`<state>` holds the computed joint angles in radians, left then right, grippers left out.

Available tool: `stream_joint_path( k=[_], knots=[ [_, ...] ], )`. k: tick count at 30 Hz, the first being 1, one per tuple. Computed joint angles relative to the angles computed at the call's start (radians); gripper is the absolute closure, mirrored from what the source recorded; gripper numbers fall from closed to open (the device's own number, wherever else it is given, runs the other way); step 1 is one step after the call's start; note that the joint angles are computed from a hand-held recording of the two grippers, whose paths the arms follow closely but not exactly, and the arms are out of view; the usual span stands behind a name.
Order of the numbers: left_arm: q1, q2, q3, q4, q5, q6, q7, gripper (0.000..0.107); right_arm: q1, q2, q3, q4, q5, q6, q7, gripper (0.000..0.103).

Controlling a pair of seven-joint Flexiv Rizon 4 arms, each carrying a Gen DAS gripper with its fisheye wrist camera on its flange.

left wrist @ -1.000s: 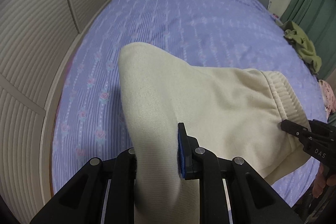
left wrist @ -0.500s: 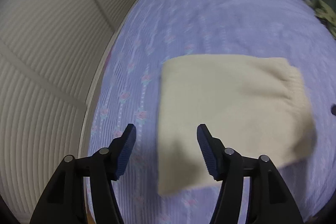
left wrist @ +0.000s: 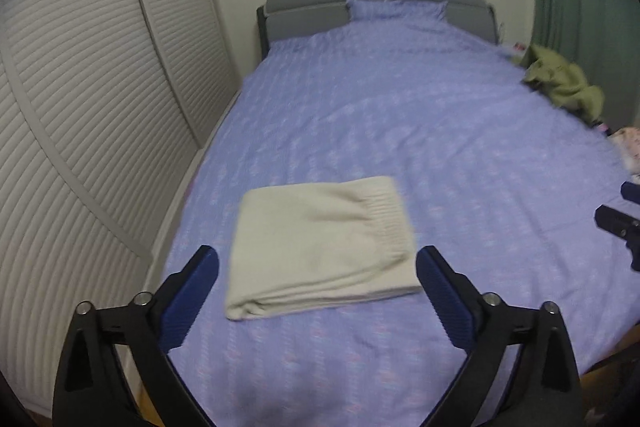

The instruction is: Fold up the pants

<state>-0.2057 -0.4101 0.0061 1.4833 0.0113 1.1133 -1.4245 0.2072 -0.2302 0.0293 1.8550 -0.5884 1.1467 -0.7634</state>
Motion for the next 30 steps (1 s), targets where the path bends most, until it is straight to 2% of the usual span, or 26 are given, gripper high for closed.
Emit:
stream_joint_path(
  k=[4, 7, 10, 14, 19, 25, 30],
  knots=[
    [-0.057, 0.096, 0.003, 0.086, 0.031, 0.022, -0.084, 0.004, -0.038, 0.142, 0.011, 0.131, -0.031, 0.047, 0.029, 0.009],
    [-0.087, 0.165, -0.011, 0.159, 0.056, 0.043, -0.132, 0.004, -0.090, 0.243, 0.029, 0.227, -0.087, 0.083, 0.052, 0.009],
    [-0.122, 0.235, -0.020, 0.214, 0.109, 0.059, -0.208, 0.004, -0.141, 0.334, 0.056, 0.307, -0.083, 0.111, 0.025, 0.009],
    [-0.153, 0.314, -0.042, 0.261, 0.214, 0.057, -0.328, 0.004, -0.177, 0.441, 0.078, 0.394, 0.017, 0.134, -0.071, 0.009],
    [-0.171, 0.399, -0.098, 0.299, 0.333, 0.016, -0.489, 0.004, -0.178, 0.593, 0.081, 0.485, 0.190, 0.117, -0.227, 0.009],
    [-0.169, 0.474, -0.166, 0.332, 0.348, -0.036, -0.548, 0.004, -0.188, 0.728, 0.088, 0.529, 0.305, 0.053, -0.331, 0.009],
    [-0.167, 0.503, -0.204, 0.332, 0.375, -0.061, -0.570, 0.004, -0.216, 0.791, 0.093, 0.549, 0.349, 0.030, -0.355, 0.009]
  ],
)
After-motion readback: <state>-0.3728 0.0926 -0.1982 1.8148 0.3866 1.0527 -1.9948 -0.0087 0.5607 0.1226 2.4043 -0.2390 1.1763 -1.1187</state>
